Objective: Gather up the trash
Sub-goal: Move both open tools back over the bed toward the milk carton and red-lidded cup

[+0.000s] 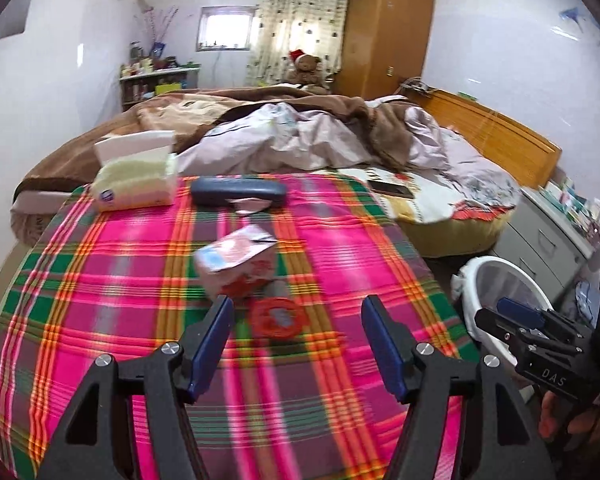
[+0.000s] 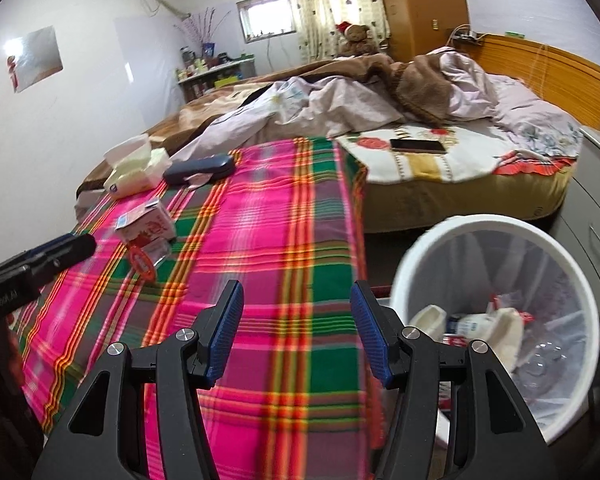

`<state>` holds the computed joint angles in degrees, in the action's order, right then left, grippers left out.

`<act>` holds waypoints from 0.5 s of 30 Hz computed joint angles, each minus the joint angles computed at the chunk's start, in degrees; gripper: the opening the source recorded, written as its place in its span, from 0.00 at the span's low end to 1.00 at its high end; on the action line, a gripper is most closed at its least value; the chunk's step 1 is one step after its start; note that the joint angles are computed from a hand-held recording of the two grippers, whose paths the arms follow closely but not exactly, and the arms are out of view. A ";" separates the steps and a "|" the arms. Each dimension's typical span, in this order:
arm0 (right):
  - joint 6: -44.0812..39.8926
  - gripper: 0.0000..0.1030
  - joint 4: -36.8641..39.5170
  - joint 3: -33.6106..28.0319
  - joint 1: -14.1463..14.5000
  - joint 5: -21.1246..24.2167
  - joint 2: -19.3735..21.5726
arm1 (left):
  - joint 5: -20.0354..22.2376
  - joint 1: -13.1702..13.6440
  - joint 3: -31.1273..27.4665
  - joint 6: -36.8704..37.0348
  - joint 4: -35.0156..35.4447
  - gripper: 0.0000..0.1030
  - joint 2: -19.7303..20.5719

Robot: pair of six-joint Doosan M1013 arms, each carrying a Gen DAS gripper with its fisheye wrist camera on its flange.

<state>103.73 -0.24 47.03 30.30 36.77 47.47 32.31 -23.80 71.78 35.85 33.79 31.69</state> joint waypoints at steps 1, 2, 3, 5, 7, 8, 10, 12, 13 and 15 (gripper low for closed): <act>-0.58 0.55 0.58 -0.77 0.09 0.54 0.45 | 0.56 0.28 0.19 -0.57 0.43 0.67 -0.08; -0.98 0.55 0.87 -1.43 0.21 1.04 0.86 | 1.17 0.53 0.32 -0.91 0.88 0.67 -0.08; -1.12 0.55 0.86 -2.07 0.33 1.66 1.20 | 1.81 0.85 0.41 -0.91 0.80 0.67 -0.07; -1.88 0.55 1.27 -3.57 0.54 2.83 2.03 | 1.55 1.54 0.76 -0.63 -0.28 0.68 -0.20; -2.20 0.55 1.35 -5.44 0.77 4.35 3.05 | 0.82 2.34 0.86 1.46 -3.30 0.68 -0.17; -2.37 0.55 1.43 -5.82 0.84 4.63 3.27 | 1.18 2.57 0.63 2.35 -3.94 0.69 0.01; -2.95 0.55 2.08 -7.44 1.00 5.88 4.17 | 1.81 2.96 -0.13 3.63 -4.66 0.69 0.61; -3.92 0.55 3.22 -9.49 1.15 7.52 5.35 | 1.24 3.63 -0.68 5.67 -7.35 0.69 1.10; -4.01 0.55 3.38 -10.38 1.23 8.35 5.86 | 1.76 3.81 -1.18 6.19 -8.01 0.69 1.42; -4.94 0.55 4.49 -12.21 1.38 9.60 6.90 | 2.41 4.00 -2.09 7.44 -7.50 0.69 2.09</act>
